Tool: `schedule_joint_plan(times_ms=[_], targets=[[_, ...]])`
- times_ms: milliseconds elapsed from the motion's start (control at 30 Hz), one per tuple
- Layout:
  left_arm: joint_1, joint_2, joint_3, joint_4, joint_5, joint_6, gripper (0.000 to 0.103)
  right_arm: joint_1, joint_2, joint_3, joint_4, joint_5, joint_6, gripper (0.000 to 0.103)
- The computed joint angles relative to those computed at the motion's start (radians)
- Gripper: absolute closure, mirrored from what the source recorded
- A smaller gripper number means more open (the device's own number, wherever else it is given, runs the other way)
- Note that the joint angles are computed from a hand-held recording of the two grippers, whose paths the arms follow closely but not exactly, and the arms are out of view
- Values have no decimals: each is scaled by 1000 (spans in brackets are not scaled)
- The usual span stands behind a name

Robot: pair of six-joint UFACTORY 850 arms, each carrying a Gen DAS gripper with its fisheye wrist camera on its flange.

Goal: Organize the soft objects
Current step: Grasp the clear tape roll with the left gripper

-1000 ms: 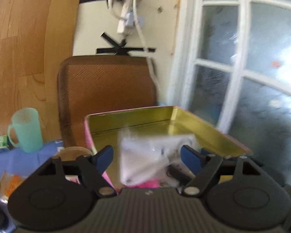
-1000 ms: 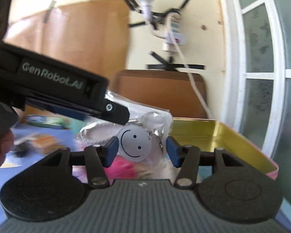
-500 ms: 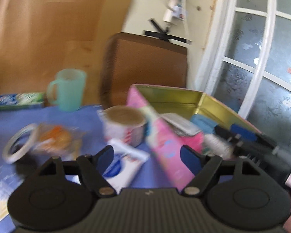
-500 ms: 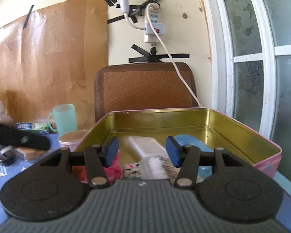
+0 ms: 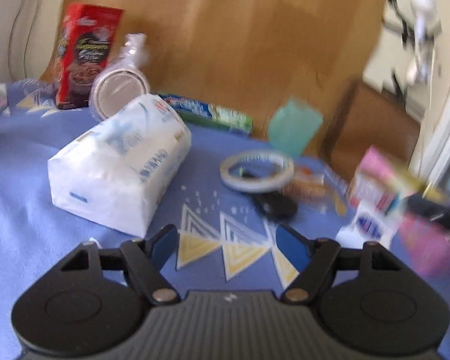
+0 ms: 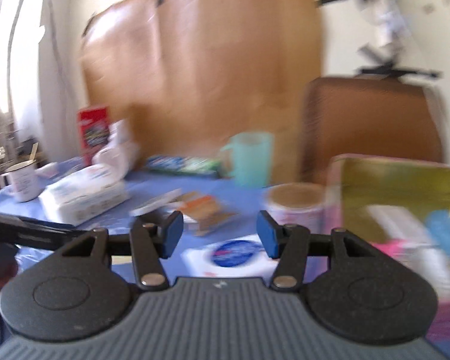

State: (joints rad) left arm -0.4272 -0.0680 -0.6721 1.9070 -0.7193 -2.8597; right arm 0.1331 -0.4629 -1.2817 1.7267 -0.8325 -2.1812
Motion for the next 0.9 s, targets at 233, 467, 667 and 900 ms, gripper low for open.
schedule_joint_plan(times_ms=[233, 467, 667, 900], targets=[[-14, 12, 30, 25, -97, -101, 29, 155, -140, -248, -255, 65, 374, 47], [-22, 11, 43, 61, -124, -140, 29, 265, -283, -472, -625, 288, 765, 87], [-20, 18, 57, 115, -124, -190, 29, 187, -141, -261, -362, 214, 515, 90], [-10, 15, 25, 195, 8, -94, 45, 71, 53, 54, -237, 140, 245, 90]])
